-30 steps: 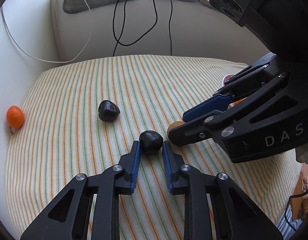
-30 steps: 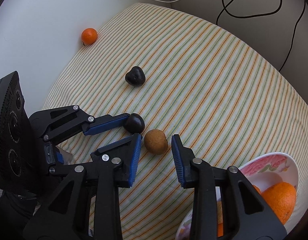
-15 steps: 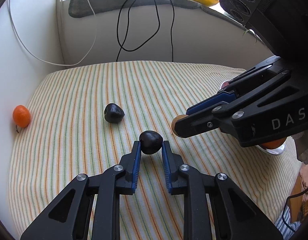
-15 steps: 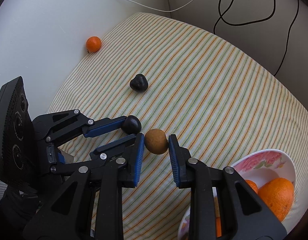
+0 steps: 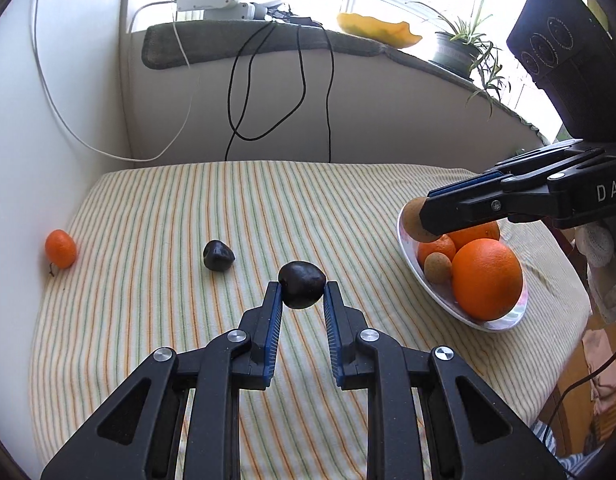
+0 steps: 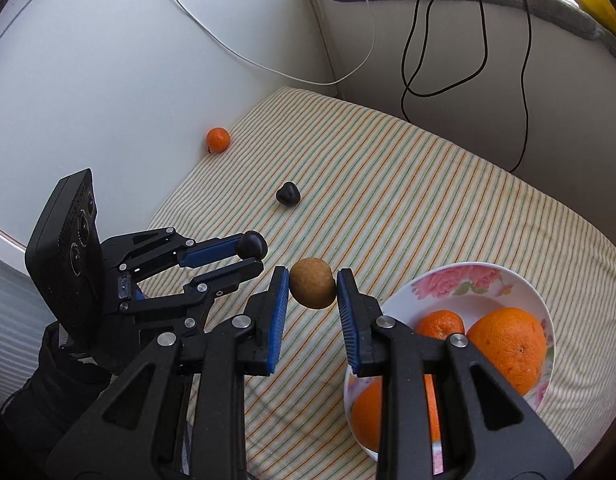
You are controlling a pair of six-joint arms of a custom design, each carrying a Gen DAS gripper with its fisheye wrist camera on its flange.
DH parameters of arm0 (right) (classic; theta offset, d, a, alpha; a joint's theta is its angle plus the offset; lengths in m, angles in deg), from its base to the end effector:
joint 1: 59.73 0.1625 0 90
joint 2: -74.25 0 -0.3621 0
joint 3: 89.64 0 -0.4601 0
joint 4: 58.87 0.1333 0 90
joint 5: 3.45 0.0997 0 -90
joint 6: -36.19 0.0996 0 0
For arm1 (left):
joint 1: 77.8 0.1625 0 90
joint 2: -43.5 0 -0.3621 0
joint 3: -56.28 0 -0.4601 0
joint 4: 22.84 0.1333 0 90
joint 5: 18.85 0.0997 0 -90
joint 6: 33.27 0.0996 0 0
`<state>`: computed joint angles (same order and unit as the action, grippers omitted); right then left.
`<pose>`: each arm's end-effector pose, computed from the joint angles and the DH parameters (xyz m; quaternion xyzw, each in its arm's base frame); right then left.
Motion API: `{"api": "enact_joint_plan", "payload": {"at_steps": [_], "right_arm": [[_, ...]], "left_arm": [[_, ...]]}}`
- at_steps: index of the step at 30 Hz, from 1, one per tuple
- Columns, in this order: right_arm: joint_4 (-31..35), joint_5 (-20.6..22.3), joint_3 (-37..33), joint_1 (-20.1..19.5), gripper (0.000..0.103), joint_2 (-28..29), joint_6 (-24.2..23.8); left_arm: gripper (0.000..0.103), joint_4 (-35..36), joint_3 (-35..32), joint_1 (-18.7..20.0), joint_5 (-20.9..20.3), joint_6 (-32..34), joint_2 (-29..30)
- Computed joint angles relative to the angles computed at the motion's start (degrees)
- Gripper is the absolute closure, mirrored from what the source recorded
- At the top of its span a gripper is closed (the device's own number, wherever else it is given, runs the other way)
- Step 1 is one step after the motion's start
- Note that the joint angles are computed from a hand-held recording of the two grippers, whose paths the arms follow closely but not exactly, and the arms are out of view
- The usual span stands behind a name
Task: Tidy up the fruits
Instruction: 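Carry the black plum and the kiwi over the plate with both grippers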
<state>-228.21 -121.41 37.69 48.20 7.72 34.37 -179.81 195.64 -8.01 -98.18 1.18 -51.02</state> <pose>0.2336 -0.4407 0.0413 0.1259 -0.9502 0.1882 0.2142 -0.0051 -0.4531 0.1459 0.4328 0.8763 -0.1783 0.1142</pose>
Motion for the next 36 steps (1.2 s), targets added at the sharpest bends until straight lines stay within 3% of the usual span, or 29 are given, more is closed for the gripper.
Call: {"api": "enact_joint_plan", "payload": {"at_steps": [15,24,36], "right_arm": [[-7.48,-5.11,14.93,-0.9,0.077,-16.98,0.2],[-12.18,-6.67,21.81,-3.88,0.077,-22.74,-0.25],[-14.91,-4.77,26.33,-9.0,0.077,-26.57,-1.79]], "left_arm": [[0.084,0.63,2.88,-7.51,-1.84,-4.41,-1.04],[0.084,0.75,4.59,-11.47,-3.83,-6.89,-0.97],[0.084,4.14,10.23,-18.6,-6.72,-8.74,-5.72]]}}
